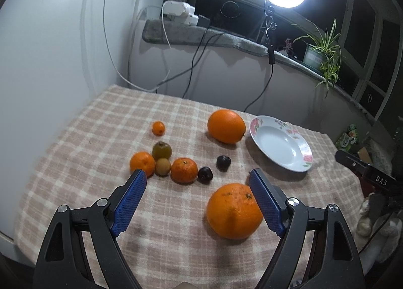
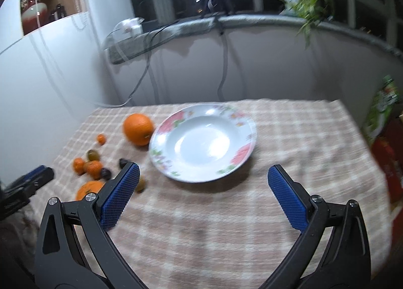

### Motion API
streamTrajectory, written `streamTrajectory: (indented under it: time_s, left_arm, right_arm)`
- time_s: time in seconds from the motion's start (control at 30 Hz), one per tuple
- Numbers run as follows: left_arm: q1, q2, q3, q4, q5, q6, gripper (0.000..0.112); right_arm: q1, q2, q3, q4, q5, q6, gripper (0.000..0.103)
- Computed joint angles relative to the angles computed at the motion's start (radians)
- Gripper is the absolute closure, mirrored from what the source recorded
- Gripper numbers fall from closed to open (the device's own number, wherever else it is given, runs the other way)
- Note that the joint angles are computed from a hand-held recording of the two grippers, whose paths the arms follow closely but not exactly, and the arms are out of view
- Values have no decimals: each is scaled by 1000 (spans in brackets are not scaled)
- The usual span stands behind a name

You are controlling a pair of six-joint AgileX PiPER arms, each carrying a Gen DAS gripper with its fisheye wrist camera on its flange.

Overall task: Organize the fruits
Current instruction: 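Move the right tool to the large tangerine and close around it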

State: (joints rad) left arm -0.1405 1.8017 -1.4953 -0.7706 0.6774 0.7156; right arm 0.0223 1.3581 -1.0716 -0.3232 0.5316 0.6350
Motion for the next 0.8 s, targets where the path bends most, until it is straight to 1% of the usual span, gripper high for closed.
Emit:
streamTrajectory:
  time_s: [0.07,0.2,0.3,0.43,0.57,0.7,0.8]
  left_arm:
    - [12,19,-14,-26,53,8,29]
    - [10,31,-5,-43,100,17,30]
    - [2,41,-7,-39,121,17,31]
    - [-2,50,-6,-38,149,20,35]
    - [-4,51,6,-40,164,28,36]
    - [-12,56,15,-38,174,37,37]
    - [-21,61,16,-33,175,40,37]
  right_arm:
    - [-27,17,-2,174,-27,-161,0]
    - [-50,67,-18,463,-33,-449,0]
    - [-62,119,-45,681,6,-667,0]
    - [-60,171,-84,865,73,-838,0]
    - [-54,229,-130,954,125,-914,2]
    - [-35,285,-179,970,168,-929,2]
    - [-26,327,-216,993,205,-942,5]
